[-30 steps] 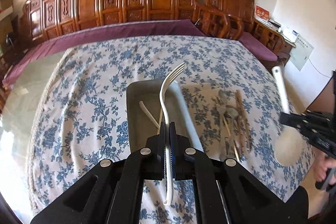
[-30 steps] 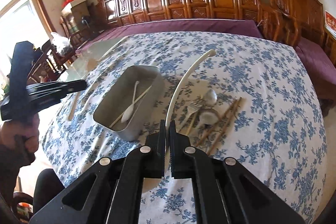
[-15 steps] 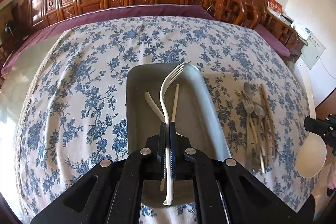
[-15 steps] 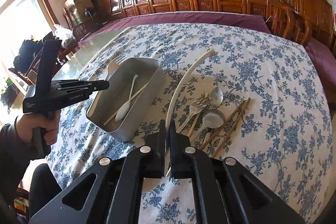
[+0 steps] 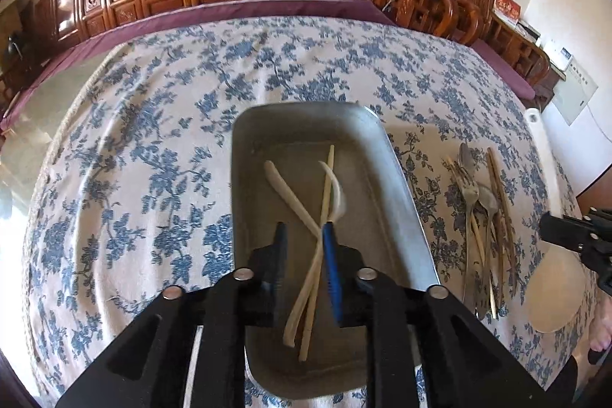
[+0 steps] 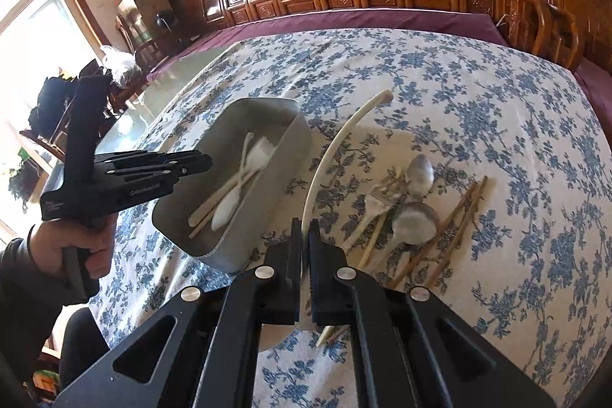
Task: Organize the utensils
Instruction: 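Lower the fork into the tray and open the left tool while the right carries the spoon toward the tray, then lower the white spoon into the tray and open the right tool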
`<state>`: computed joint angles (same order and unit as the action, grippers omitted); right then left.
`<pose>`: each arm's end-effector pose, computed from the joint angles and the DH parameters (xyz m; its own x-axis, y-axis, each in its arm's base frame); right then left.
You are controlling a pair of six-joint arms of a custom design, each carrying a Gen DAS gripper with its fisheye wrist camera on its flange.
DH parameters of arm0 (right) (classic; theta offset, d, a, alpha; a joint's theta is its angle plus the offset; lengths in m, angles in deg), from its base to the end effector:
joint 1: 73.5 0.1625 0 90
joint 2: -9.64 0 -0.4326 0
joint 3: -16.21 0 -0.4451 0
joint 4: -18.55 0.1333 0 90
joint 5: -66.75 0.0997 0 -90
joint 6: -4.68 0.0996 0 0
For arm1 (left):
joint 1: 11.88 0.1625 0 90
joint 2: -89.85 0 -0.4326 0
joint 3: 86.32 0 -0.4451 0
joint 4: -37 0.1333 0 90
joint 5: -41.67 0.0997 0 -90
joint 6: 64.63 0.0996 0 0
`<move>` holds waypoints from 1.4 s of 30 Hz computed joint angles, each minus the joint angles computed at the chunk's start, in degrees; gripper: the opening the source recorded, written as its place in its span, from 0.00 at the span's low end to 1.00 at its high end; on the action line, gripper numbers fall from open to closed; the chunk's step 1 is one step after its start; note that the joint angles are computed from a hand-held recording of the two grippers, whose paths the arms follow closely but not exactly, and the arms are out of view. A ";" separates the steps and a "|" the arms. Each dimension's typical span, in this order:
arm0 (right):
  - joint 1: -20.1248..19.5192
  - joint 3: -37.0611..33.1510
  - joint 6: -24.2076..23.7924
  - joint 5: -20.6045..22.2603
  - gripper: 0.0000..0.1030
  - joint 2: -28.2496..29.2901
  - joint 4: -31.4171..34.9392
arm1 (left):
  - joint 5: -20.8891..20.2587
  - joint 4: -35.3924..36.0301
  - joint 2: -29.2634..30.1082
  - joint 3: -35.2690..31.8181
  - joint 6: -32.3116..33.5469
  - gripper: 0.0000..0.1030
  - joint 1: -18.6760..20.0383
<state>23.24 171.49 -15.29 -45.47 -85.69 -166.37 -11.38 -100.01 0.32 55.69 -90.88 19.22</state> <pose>0.1322 -0.3038 0.1895 -0.8551 -0.1777 0.4870 -0.4131 0.8013 -0.4328 -0.2139 -0.3546 0.1533 -0.7032 0.4129 -0.5788 0.6036 0.7769 -0.1792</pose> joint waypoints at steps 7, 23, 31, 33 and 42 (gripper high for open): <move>5.13 -3.92 2.12 -1.55 0.04 7.13 -1.45 | 2.27 4.97 -9.92 2.34 -0.92 0.38 -3.23; 12.29 -17.73 6.15 -7.33 0.04 30.38 -4.05 | 9.36 27.31 -33.24 2.83 -6.58 0.81 -6.69; 12.73 -21.21 6.70 -8.27 0.04 36.16 -4.60 | 10.80 33.78 -37.64 2.12 -8.23 0.81 -6.41; 12.82 -21.80 6.88 -9.03 0.04 37.13 -4.37 | 10.75 34.60 -38.20 1.96 -8.61 0.81 -6.15; 11.57 -21.91 8.90 -9.83 0.04 38.26 -4.52 | 11.42 36.14 -38.38 2.01 -10.60 0.81 -7.64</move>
<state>34.81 149.58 -6.39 -55.30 -47.43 -170.88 0.04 -63.86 -38.07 57.71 -101.48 11.57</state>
